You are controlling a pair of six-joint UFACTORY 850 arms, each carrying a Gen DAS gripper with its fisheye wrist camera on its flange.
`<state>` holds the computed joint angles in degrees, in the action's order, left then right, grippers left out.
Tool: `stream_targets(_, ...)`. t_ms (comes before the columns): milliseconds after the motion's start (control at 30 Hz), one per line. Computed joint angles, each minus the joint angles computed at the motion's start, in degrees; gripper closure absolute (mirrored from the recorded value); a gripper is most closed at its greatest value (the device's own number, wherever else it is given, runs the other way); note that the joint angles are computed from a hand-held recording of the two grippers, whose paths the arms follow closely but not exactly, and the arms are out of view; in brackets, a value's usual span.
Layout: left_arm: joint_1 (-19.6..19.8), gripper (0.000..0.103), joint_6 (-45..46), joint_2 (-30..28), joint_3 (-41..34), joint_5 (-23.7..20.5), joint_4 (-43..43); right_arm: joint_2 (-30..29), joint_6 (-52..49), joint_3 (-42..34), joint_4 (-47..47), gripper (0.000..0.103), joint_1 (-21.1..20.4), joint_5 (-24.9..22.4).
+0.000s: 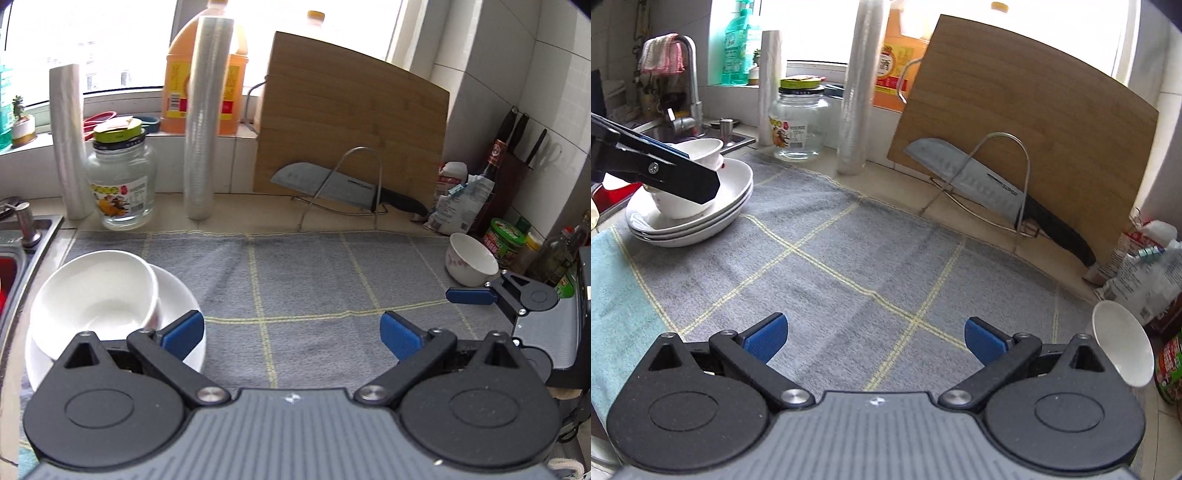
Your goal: Organize plates and bowls
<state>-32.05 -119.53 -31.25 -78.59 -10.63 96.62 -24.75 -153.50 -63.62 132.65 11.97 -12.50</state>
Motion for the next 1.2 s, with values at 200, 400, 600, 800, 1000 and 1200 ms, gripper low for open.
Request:
stream_targets(200,1.0,0.002,-0.9,2.1,2.7,-1.4,0.6,-1.1,7.5,-2.4,-9.4,0.0,2.2,-2.6)
stream_targets(400,1.6,0.002,-2.4,2.8,3.8,-0.9,3.2,-1.9,10.7,-3.7,-12.7,0.0,3.6,-2.7)
stream_targets(600,2.3,0.002,-1.9,3.7,4.7,-1.1,3.8,-2.8,13.1,-4.8,-14.8,0.0,4.4,-3.1)
stream_targets(800,3.1,0.002,3.3,4.4,5.1,-0.6,0.6,-4.1,15.5,-6.5,-17.6,0.0,5.6,-3.9)
stream_targets(1000,4.0,0.002,3.2,5.0,5.5,-0.8,1.6,-4.9,16.2,-7.7,-18.7,0.0,6.7,-5.0)
stream_targets(1200,5.2,0.002,3.7,5.0,5.5,-0.9,2.3,-5.6,16.6,-8.7,-19.0,0.0,7.3,-5.4)
